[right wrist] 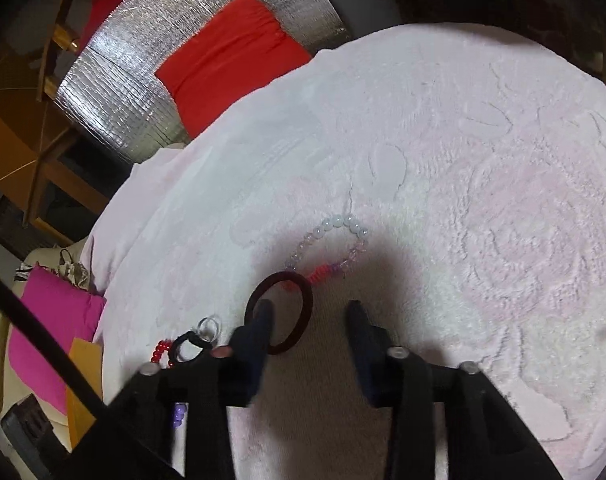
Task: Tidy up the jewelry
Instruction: 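Grasp the purple bead bracelet with the left tool while the right tool grasps the dark red bangle, then carry both held bracelets into the orange box and open both tools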
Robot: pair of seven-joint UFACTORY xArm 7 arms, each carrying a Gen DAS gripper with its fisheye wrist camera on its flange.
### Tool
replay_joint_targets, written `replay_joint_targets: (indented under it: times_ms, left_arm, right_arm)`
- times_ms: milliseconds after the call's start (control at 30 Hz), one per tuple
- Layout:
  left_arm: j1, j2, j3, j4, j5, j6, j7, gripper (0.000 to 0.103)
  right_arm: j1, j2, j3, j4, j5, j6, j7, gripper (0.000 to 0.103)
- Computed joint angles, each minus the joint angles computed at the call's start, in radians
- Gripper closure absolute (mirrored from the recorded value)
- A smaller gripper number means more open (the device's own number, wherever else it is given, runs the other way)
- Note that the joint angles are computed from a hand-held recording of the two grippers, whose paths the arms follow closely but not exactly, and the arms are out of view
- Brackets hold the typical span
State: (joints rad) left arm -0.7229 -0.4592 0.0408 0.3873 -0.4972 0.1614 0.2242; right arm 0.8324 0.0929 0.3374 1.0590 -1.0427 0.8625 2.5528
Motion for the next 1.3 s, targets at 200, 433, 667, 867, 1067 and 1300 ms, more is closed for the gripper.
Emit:
replay_joint_targets:
  times_ms: [200, 433, 667, 867, 1067, 1300]
  left_arm:
    - [-0.014, 0.011, 0.012, 0.014, -0.033, 0.004, -0.001, 0.094]
    - [-0.017, -0.081, -0.008, -0.028, -0.012, 0.008, -0.012, 0.094]
    - [0.046, -0.203, -0.051, -0.083, 0.09, 0.024, -0.094, 0.094]
    - [0.086, -0.344, -0.013, -0.126, 0.147, 0.086, -0.119, 0.094]
    - [0.161, -0.51, 0.0, -0.172, 0.2, 0.171, -0.121, 0.094]
    - [0.228, -0.69, 0.068, -0.196, 0.203, 0.289, -0.075, 0.094]
  right_arm:
    - [0.019, 0.029, -0.003, 0.037, 0.011, 0.064, -0.025, 0.095]
    - [0.054, 0.009, 0.014, 0.056, -0.059, 0.135, 0.004, 0.096]
    - [0.078, 0.0, 0.036, 0.075, -0.134, 0.169, 0.035, 0.096]
    - [0.098, 0.039, 0.035, 0.133, -0.188, 0.174, 0.03, 0.096]
    - [0.141, 0.123, 0.002, 0.235, -0.218, 0.16, -0.035, 0.096]
    - [0.215, 0.247, -0.062, 0.395, -0.235, 0.147, -0.142, 0.096]
